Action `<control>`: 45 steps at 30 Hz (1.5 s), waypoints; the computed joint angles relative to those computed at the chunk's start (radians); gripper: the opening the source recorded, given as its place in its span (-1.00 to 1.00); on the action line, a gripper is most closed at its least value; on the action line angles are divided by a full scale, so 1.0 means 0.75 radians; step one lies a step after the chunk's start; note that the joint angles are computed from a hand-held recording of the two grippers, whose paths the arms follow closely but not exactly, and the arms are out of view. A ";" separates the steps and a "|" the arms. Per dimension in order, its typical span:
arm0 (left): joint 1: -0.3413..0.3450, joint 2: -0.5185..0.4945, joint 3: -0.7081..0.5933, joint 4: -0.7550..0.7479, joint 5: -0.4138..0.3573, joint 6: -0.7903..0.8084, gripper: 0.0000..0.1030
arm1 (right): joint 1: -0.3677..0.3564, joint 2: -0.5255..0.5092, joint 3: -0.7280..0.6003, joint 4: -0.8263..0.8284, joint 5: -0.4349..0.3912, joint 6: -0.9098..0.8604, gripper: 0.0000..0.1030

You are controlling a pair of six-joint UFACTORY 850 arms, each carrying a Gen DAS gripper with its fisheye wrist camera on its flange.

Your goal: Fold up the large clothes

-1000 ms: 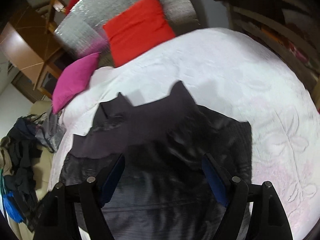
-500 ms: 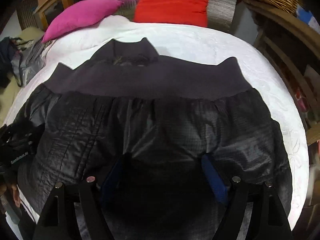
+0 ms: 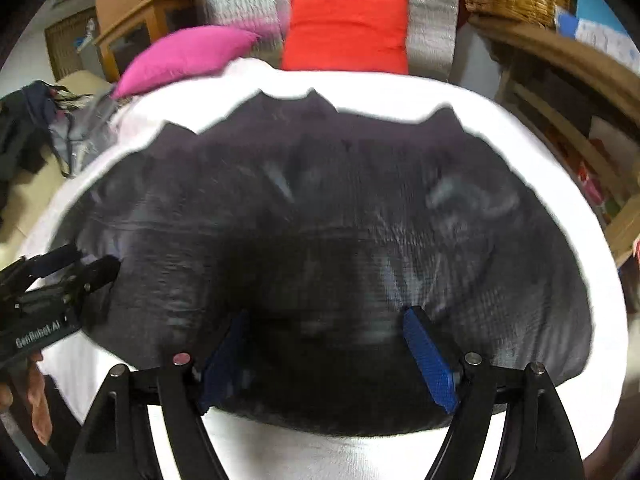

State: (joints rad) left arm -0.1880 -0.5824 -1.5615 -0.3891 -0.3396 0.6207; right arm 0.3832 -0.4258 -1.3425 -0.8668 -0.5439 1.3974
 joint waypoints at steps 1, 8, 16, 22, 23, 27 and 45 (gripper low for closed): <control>-0.007 0.006 0.012 0.034 0.023 -0.020 0.63 | 0.001 -0.001 -0.005 -0.005 -0.010 0.003 0.60; 0.022 0.162 0.130 -0.083 0.019 0.068 0.67 | 0.066 0.146 0.072 -0.121 -0.084 0.205 0.61; 0.074 0.372 0.301 -0.513 0.040 0.434 0.82 | 0.235 0.286 0.143 -0.216 -0.276 0.356 0.99; 0.089 0.450 0.368 -0.631 0.056 0.557 0.95 | 0.326 0.307 0.147 -0.259 -0.409 0.432 0.99; 0.092 0.461 0.374 -0.636 0.044 0.567 0.96 | 0.335 0.308 0.146 -0.264 -0.424 0.437 0.99; 0.088 0.499 0.408 -0.640 0.068 0.585 0.96 | 0.359 0.317 0.146 -0.299 -0.458 0.474 0.99; 0.088 0.514 0.429 -0.700 0.059 0.661 0.97 | 0.360 0.295 0.128 -0.307 -0.480 0.472 0.99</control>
State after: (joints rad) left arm -0.1220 -0.1970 -1.2395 -0.9138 -0.2955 1.1162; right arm 0.6532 -0.2045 -1.2464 -1.0968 -0.9041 1.7510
